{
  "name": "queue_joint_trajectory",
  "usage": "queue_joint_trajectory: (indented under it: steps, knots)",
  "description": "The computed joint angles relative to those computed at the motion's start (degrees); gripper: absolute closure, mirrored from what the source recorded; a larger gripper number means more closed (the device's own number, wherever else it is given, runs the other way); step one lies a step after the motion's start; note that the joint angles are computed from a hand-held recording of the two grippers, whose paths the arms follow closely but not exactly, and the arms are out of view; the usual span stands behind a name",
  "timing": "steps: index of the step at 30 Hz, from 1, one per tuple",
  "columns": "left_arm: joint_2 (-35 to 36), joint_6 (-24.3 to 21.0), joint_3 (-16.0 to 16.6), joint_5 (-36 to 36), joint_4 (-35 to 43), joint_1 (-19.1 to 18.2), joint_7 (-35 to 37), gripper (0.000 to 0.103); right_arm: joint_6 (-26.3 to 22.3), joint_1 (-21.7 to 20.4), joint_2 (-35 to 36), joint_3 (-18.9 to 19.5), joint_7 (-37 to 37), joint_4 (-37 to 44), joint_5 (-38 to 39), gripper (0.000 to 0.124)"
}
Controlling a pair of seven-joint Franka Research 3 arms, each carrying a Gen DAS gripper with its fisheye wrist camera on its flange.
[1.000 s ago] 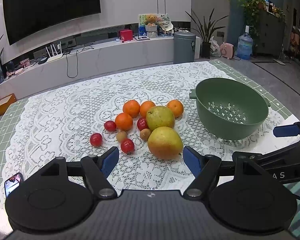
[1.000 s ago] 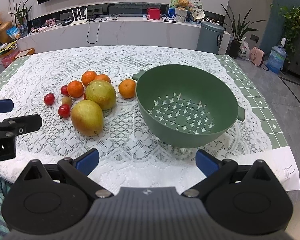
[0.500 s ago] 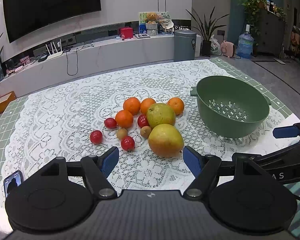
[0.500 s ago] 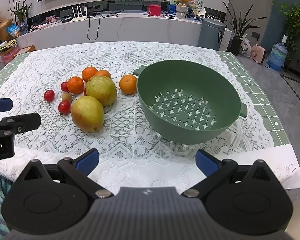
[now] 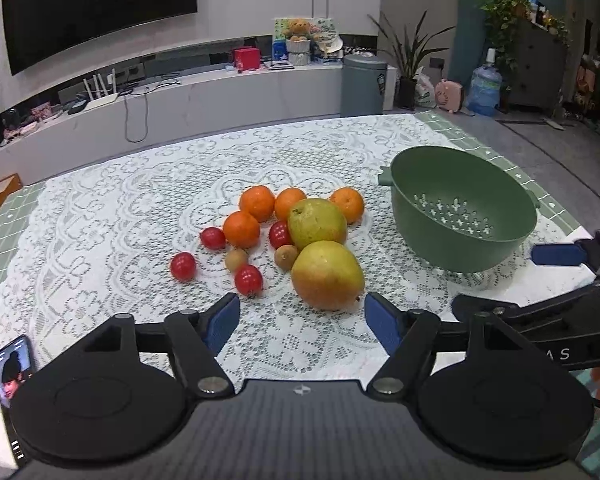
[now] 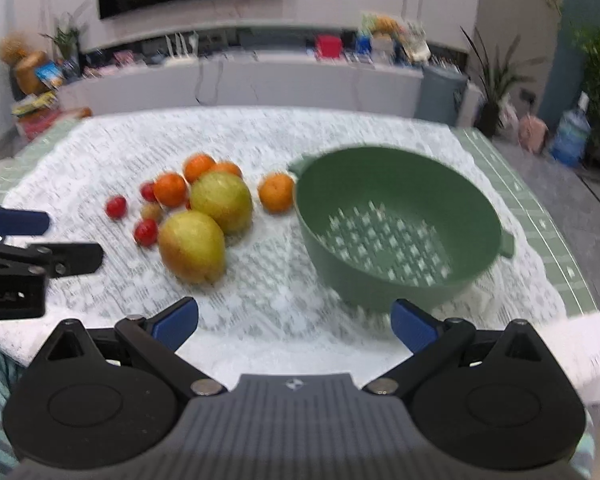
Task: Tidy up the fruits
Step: 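Move both tools toward the two large pears in the fruit pile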
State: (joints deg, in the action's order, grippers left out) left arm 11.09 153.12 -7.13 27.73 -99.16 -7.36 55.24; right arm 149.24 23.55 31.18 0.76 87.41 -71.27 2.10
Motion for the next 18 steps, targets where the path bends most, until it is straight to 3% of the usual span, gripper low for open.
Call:
queue_joint_trajectory:
  steps: [3,5,10,14,18]
  knots:
    - [0.54,0.98,-0.68,-3.72,-0.12,1.11,2.30,0.026,2.31,-1.24,1.48,2.11,-3.87,1.14,2.28,0.025]
    - [1.03,0.84,-1.16,-6.93,0.20,1.84,4.01,0.029,2.69,-1.77,3.04,3.29,-7.28,2.88,3.52,0.036]
    - [2.12,4.04,-1.92,-12.98,-0.12,3.12,7.19,0.033,0.30,-0.29,8.03,1.70,-10.55,9.74,2.57,0.058]
    - [4.02,3.68,-1.34,-14.84,2.14,2.62,4.73,0.033,-2.98,0.11,12.21,0.53,-11.22,15.98,1.49,0.082]
    - [7.13,2.37,-1.21,-15.45,5.95,2.20,2.83,0.033,-4.89,-0.90,15.15,1.57,-12.85,20.60,3.10,0.090]
